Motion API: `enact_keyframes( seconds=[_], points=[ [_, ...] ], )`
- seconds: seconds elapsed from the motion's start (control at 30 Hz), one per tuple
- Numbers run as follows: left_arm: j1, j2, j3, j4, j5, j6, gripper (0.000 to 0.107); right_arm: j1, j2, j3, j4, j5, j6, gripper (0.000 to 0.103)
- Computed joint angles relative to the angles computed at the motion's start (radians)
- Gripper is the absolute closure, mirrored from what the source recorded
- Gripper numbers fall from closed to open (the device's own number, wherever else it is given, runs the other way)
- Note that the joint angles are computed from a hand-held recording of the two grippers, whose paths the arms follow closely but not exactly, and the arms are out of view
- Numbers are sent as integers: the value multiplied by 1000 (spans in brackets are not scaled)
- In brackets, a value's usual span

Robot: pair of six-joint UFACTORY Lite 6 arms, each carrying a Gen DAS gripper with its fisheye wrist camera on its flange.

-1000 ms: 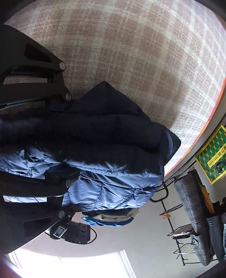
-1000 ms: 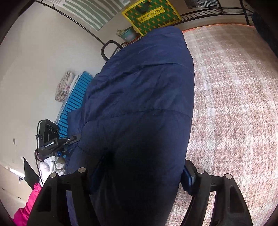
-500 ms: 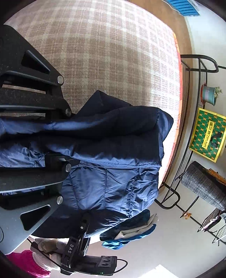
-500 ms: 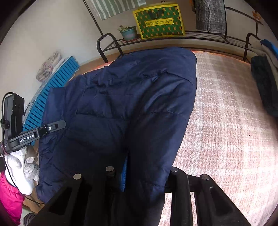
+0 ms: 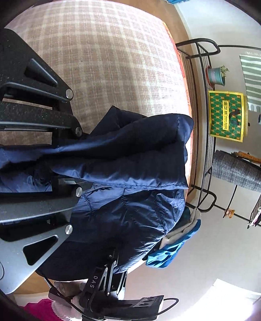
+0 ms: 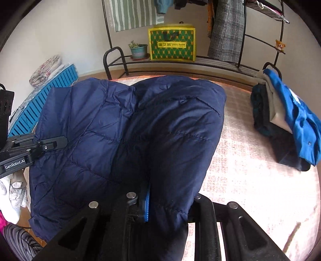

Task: Fold large clothes
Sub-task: 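Lift the folded jacket with both tools and carry it toward the clothes stack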

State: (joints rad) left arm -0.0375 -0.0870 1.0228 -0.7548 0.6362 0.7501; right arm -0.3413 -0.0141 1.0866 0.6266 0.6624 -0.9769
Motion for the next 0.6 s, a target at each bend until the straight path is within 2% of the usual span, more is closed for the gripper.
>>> enact_keyframes(
  seconds=[0.3,0.6],
  points=[
    [-215,-13,60,87,-33,-200,93,-138,-132,-2,-7,58,-112,85],
    [-402,117,233,186,-87,-395,94,-290,-74,128,50,148,-259,85]
  ],
)
